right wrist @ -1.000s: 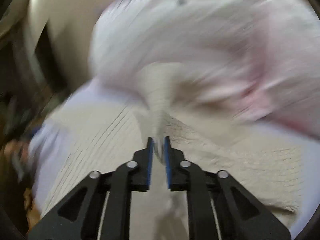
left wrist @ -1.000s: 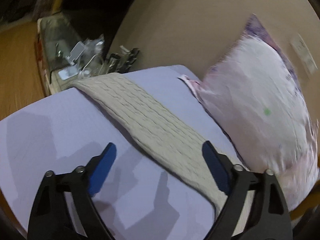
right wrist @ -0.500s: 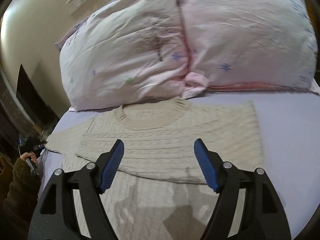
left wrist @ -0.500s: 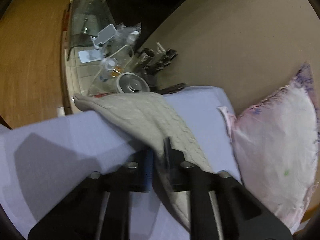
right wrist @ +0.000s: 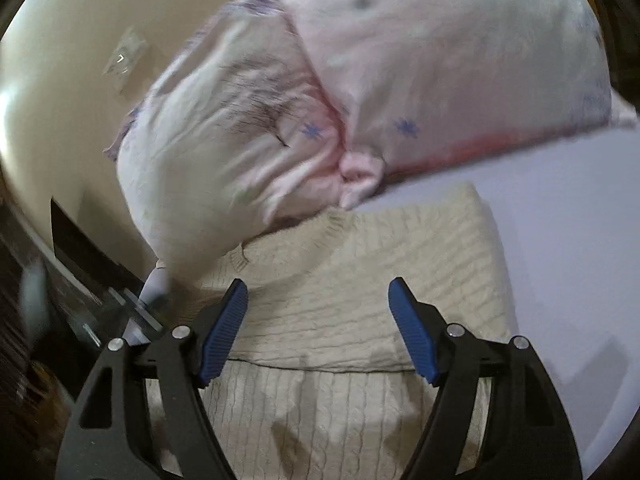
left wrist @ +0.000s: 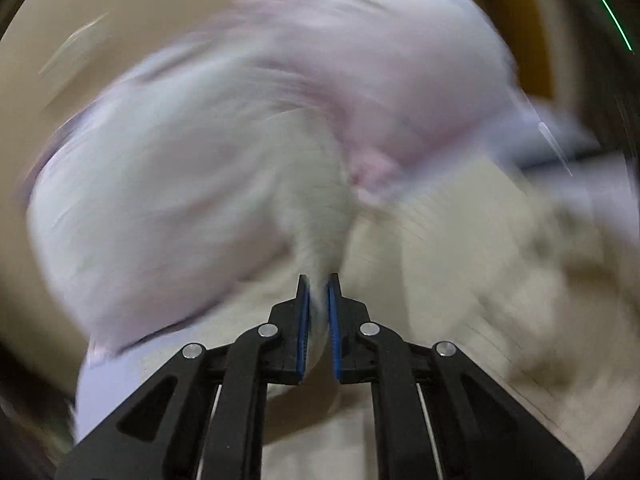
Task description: Fold small clothes
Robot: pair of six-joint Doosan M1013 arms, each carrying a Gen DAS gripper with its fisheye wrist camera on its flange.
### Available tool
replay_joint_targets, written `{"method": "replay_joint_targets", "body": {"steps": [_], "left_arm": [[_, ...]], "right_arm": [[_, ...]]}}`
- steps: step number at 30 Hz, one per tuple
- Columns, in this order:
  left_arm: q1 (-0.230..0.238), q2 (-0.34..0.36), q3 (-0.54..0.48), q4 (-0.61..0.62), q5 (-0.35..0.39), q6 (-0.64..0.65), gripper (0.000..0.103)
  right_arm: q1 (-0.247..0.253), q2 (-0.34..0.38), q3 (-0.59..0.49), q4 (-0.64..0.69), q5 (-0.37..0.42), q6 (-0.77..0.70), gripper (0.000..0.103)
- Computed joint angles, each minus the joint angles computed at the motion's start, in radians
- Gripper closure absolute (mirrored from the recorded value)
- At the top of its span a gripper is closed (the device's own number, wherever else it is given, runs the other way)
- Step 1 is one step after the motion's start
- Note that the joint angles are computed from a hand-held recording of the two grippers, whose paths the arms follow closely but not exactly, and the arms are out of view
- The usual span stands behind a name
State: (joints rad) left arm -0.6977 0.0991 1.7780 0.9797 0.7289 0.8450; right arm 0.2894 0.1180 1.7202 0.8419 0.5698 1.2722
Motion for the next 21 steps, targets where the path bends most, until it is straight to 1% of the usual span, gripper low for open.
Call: {"method": "replay_joint_targets", "body": {"steps": [2,3,4,5,6,7,8,9,11,12,13,14,15,17,18,19,20,21], "left_arm": [[-0.032,0.040,-0.005,-0.034,0.034,0.099,0.092],[-0.042,0.045,0.000,-0.031,0.048,0.101,0.090],[-0.046,0.040,0.009,-0.019,0.046,0.088,0.086],[-0.044,0.024,0.021,-0.021,0.032,0.076,0.074],[-0.034,-0.001,0.033,-0.044,0.015,0.054,0.065],[-0.021,-0.024,0.044,-0.062,-0.002,0.027,0.049],[-0.004,-0.051,0.059,-0.093,-0.023,0.012,0.043],[0.020,-0.087,0.077,-0.165,-0.045,0.019,0.043],[0.048,-0.128,0.095,-0.280,-0.047,0.036,0.042],[0.072,-0.155,0.110,-0.352,-0.048,0.048,0.042],[0.093,-0.175,0.123,-0.400,-0.046,0.050,0.040],[0.117,-0.203,0.145,-0.446,-0.039,0.033,0.040],[0.133,-0.224,0.165,-0.466,-0.039,0.012,0.040],[0.165,-0.273,0.207,-0.515,-0.038,-0.046,0.040],[0.197,-0.304,0.232,-0.584,-0.058,-0.057,0.040],[0.230,-0.332,0.255,-0.664,-0.083,-0.051,0.039],[0.251,-0.354,0.275,-0.720,-0.102,-0.039,0.039],[0.269,-0.384,0.302,-0.774,-0.121,-0.039,0.038]], "right_arm": [[-0.030,0.017,-0.005,0.053,0.063,0.022,0.039],[-0.048,0.029,-0.008,0.090,0.103,0.030,0.044],[-0.056,0.036,-0.011,0.100,0.122,0.041,0.049],[-0.060,0.045,-0.019,0.074,0.138,0.077,0.050],[-0.057,0.048,-0.023,0.034,0.135,0.116,0.053],[-0.052,0.048,-0.027,-0.024,0.126,0.170,0.053],[-0.048,0.048,-0.027,-0.059,0.119,0.203,0.053],[-0.048,0.047,-0.023,-0.067,0.109,0.213,0.054],[-0.042,0.053,-0.026,-0.085,0.107,0.232,0.055],[-0.036,0.060,-0.033,-0.112,0.111,0.243,0.058],[-0.029,0.071,-0.046,-0.136,0.120,0.242,0.066],[-0.016,0.088,-0.060,-0.165,0.130,0.230,0.087],[-0.008,0.091,-0.059,-0.177,0.109,0.224,0.091],[0.001,0.078,-0.045,-0.199,0.047,0.222,0.093],[-0.004,0.059,-0.021,-0.178,-0.009,0.225,0.094],[-0.010,0.051,-0.012,-0.176,-0.028,0.243,0.095],[-0.011,0.042,-0.003,-0.221,-0.051,0.305,0.095],[-0.008,0.033,0.004,-0.318,-0.070,0.393,0.094]]}}
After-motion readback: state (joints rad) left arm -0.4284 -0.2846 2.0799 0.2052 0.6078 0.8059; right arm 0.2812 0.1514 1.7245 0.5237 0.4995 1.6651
